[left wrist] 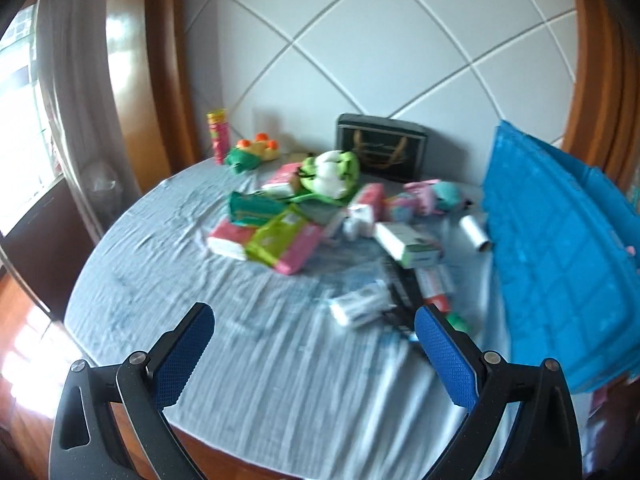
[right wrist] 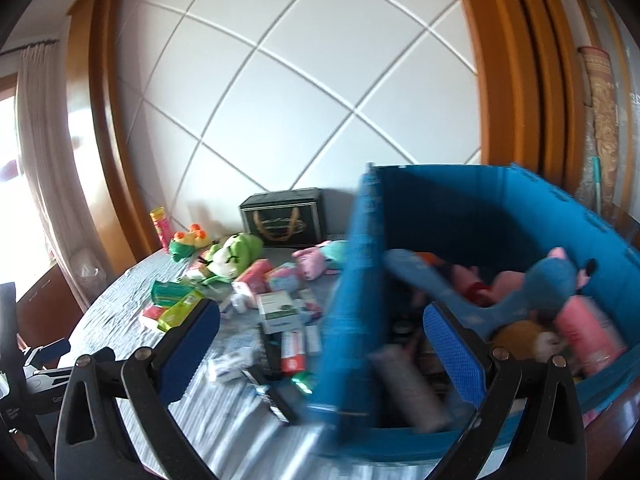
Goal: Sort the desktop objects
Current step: 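Move both empty grippers back over the cluttered table, then reach both grippers toward the large green frog plush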
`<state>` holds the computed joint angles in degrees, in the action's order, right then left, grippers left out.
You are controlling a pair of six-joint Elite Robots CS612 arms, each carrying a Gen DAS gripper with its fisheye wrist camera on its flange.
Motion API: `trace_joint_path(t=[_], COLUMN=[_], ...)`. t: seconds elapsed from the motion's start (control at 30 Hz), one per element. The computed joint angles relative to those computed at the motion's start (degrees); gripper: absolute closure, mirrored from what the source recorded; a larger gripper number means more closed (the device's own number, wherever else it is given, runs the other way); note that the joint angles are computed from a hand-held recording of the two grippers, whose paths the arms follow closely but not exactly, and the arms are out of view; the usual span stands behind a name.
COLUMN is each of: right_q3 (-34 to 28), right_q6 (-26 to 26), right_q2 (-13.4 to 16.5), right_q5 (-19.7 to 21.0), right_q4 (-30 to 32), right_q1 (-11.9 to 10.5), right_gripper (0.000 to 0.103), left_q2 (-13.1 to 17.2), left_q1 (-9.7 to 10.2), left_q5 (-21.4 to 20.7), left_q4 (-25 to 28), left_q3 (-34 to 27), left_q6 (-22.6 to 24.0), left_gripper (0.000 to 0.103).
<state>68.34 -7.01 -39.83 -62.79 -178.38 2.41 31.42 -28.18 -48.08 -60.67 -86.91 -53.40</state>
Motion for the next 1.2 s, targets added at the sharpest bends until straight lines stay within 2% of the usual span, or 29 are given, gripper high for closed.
trace_joint_path(t=[0.13,0.2,0.4,0.53,0.63,0.87,1.07,1.2], right_q3=[1.03,1.47,-0.71,-4.2,-7.59,-13.86,-16.88,-20.99], right_q6=[1.12,0.51,-4.98,-7.77,-9.88,-9.37,-3.29,0.19], right_q2=[-0.2,-0.18,1.89,4.84,7.63,12.47,14.06,15.71], right_q5=[-1.32,-1.99,-7.13,-8.96,-9.39,-11.87,-14.78,-17.8], right_q4=[-1.15,-1.15,6.26,12.93,18.47,27.65,28.38,29.67], right_q1=[3.1,4.54,8.06,8.71,8.77,8.76,9.01,10.53], right_gripper=[0.0,0.0,0.0,0.0,0.0,0.0,0.0,0.0], left_q2=[2.21,3.0,3.89,3.9,3.45,2.45,1.38,0.72], left_q1=[2.68,4.14,6.62,7.41,7.74,8.94,11.08,13.32], left_q5=[-1.36,-3.89,-11.13,-15.52,-17.15,-20.56,-21.76,-21.85], left_q4=[0.72,0.54,-3.16,-6.29,-6.87,-8.55,-10.93,-13.83], left_q3=[-3.27,-3.83,-1.23,2.75,5.93,10.64,12.95,13.76], left_q6=[2.85,3.86,7.6,10.34,11.74,14.63,18.72,22.52], left_gripper=[0.001,0.001,0.001,0.001,0.001,0.001,0.001,0.001])
